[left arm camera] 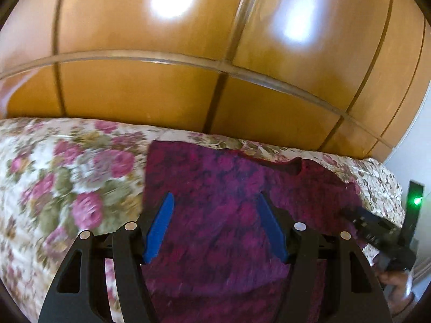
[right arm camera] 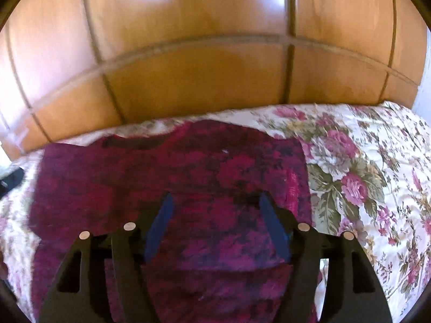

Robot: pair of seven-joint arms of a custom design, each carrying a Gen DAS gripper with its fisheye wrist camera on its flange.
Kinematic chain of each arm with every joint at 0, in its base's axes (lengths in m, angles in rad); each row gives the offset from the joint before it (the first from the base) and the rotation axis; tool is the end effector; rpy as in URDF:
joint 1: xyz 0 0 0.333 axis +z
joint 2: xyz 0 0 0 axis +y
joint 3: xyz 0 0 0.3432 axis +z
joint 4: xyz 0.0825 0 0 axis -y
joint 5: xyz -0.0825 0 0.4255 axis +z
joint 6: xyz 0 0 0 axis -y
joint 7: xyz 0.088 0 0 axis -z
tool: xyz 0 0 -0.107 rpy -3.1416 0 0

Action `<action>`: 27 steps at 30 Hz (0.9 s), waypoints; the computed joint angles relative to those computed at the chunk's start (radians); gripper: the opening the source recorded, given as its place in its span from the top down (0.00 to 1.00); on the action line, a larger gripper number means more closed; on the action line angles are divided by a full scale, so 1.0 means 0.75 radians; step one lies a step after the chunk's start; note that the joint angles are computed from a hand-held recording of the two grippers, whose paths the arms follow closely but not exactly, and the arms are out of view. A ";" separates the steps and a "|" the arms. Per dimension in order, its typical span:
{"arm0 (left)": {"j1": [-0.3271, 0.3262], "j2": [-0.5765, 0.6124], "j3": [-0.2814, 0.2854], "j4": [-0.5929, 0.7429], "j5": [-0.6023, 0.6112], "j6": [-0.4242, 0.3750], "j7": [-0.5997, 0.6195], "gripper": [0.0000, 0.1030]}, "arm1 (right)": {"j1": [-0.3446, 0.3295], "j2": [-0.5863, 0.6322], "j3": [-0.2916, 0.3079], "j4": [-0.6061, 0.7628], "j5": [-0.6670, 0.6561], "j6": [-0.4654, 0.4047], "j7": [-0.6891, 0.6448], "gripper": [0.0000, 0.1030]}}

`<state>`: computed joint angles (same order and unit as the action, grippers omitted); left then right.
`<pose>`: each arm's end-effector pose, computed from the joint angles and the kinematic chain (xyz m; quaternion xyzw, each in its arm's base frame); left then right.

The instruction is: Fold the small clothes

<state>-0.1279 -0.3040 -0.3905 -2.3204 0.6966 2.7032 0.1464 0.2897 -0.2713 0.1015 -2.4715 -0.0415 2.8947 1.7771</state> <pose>0.4453 -0.2951 0.5268 -0.7445 0.5266 -0.3388 0.2319 0.4756 0.2010 0.4752 -0.7361 0.5851 -0.1808 0.2882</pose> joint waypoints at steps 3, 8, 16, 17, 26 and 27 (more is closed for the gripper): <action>-0.006 0.103 0.041 0.057 -0.047 0.028 0.059 0.38 | 0.033 0.027 -0.049 -0.036 0.064 0.047 -0.075 0.34; -0.052 0.254 0.118 0.107 -0.157 0.018 0.206 0.38 | 0.006 0.027 -0.032 -0.123 0.038 0.213 -0.100 0.34; -0.058 0.255 0.111 0.075 0.109 0.000 -0.038 0.38 | -0.069 0.033 0.039 -0.130 -0.048 0.251 -0.018 0.31; -0.070 0.254 0.108 0.092 0.105 -0.052 -0.036 0.38 | -0.061 0.033 0.032 -0.131 -0.046 0.253 -0.019 0.31; -0.186 0.141 0.020 0.096 0.300 -0.366 -0.229 0.38 | -0.077 0.036 0.047 -0.140 -0.073 0.282 0.019 0.30; -0.190 0.145 0.023 0.089 0.297 -0.347 -0.237 0.38 | -0.114 0.035 0.081 -0.140 -0.098 0.280 0.051 0.24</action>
<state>-0.2704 -0.1955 -0.3729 -2.2535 0.9192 2.4430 -0.0313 0.2040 -0.2453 0.1619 -2.5768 -0.1147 3.1049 1.8157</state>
